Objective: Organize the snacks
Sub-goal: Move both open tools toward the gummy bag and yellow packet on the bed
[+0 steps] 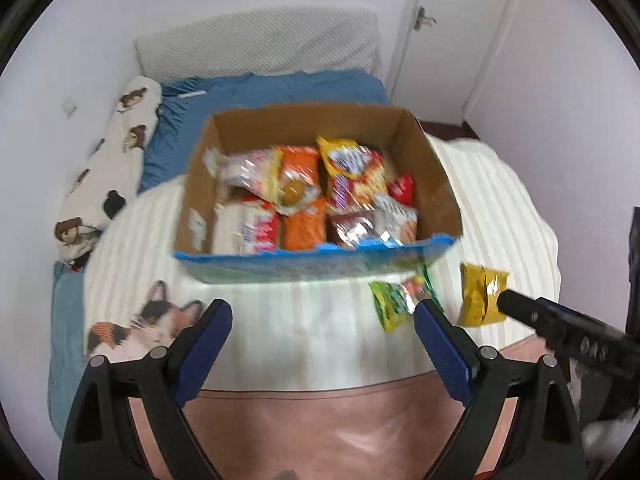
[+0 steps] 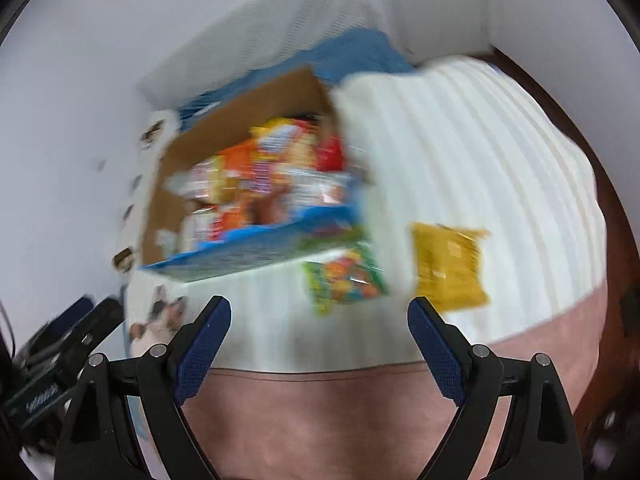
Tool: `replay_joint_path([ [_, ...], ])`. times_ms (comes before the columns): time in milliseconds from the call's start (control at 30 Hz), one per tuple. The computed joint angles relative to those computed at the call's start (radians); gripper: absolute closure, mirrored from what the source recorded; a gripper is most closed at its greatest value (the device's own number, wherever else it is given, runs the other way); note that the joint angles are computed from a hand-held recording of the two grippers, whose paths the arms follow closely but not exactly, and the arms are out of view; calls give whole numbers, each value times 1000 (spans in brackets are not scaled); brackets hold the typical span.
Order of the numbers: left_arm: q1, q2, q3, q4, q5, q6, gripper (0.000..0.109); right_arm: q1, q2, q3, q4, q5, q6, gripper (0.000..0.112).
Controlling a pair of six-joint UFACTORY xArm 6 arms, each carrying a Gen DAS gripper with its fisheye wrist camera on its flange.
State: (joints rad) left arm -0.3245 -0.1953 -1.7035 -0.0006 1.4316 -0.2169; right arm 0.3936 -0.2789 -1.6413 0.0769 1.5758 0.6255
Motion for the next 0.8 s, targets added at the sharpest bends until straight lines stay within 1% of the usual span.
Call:
replay_joint_path([
  [33,-17,8,8,0,3,-5,15,-43,-27,53,15,5,-2,20],
  [133,-79,47,38,15,-22,15,15,-124,-58,143,8,16,-31,20],
  [233,-137,105,49,41,-47,83,15,-200,-73,223,21,1,-71,20],
  [333,-184,186,30,67,-62,189,15,-264,-86,286,65,-32,-96,20],
  [467,-226,286,6,86,-83,345,15,-304,-109,335,66,-52,-120,20],
  [533,-242,322,-2,91,-88,398,15,-324,-125,356,56,-53,-122,20],
  [600,-260,353,-11,114,-82,434,15,-354,-151,388,57,-49,-124,20],
  [700,-270,403,-41,82,-40,478,15,-404,-189,430,72,-38,-123,20],
  [800,-281,394,-4,96,-72,468,16,-429,-206,443,71,-24,-133,20],
])
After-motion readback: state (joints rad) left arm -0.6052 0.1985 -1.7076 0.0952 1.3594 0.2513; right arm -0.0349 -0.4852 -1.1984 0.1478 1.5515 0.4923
